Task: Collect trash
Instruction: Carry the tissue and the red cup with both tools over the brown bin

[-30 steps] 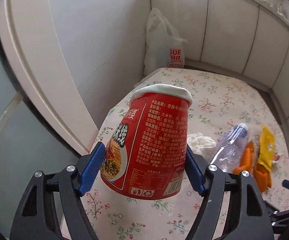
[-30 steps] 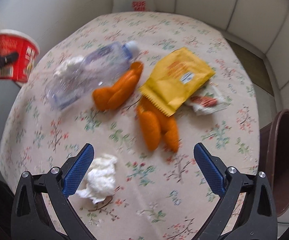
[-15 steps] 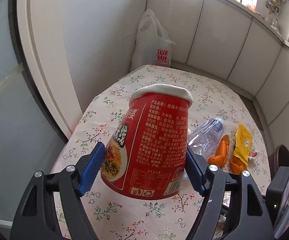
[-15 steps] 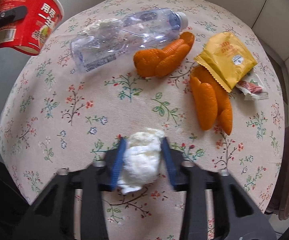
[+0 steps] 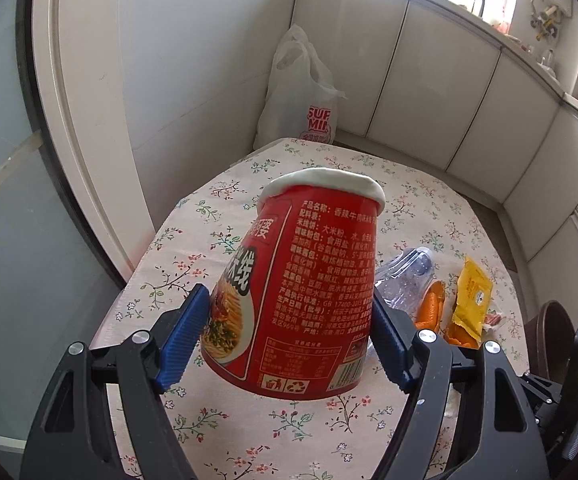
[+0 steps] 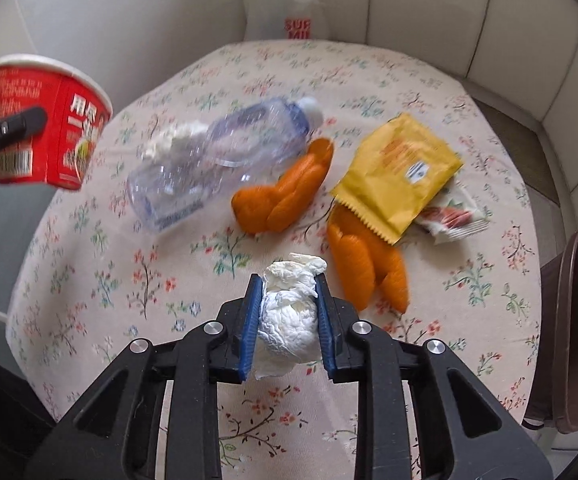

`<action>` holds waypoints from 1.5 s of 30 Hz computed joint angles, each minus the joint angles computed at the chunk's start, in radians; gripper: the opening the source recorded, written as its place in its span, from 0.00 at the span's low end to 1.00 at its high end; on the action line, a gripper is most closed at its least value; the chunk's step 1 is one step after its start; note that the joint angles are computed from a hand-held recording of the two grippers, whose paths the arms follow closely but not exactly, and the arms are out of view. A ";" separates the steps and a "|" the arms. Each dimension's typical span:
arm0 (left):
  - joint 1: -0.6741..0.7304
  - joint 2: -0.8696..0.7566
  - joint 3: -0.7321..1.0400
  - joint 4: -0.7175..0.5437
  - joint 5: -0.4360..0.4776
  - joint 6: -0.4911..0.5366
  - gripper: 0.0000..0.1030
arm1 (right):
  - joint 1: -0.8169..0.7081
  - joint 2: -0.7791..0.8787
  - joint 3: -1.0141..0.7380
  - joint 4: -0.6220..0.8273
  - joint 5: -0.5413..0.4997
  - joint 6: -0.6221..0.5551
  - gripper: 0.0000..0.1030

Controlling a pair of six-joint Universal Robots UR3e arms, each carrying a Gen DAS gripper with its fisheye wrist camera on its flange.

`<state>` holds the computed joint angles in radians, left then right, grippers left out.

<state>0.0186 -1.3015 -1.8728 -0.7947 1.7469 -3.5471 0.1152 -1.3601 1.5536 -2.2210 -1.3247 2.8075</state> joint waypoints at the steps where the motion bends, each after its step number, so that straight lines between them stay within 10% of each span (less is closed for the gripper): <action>1: -0.006 -0.005 0.008 0.001 0.000 -0.009 0.73 | -0.008 -0.003 0.001 -0.017 0.002 0.007 0.24; 45: -0.531 -0.623 0.692 0.121 0.158 -0.139 0.74 | -0.546 -0.272 0.149 -0.274 0.171 0.075 0.26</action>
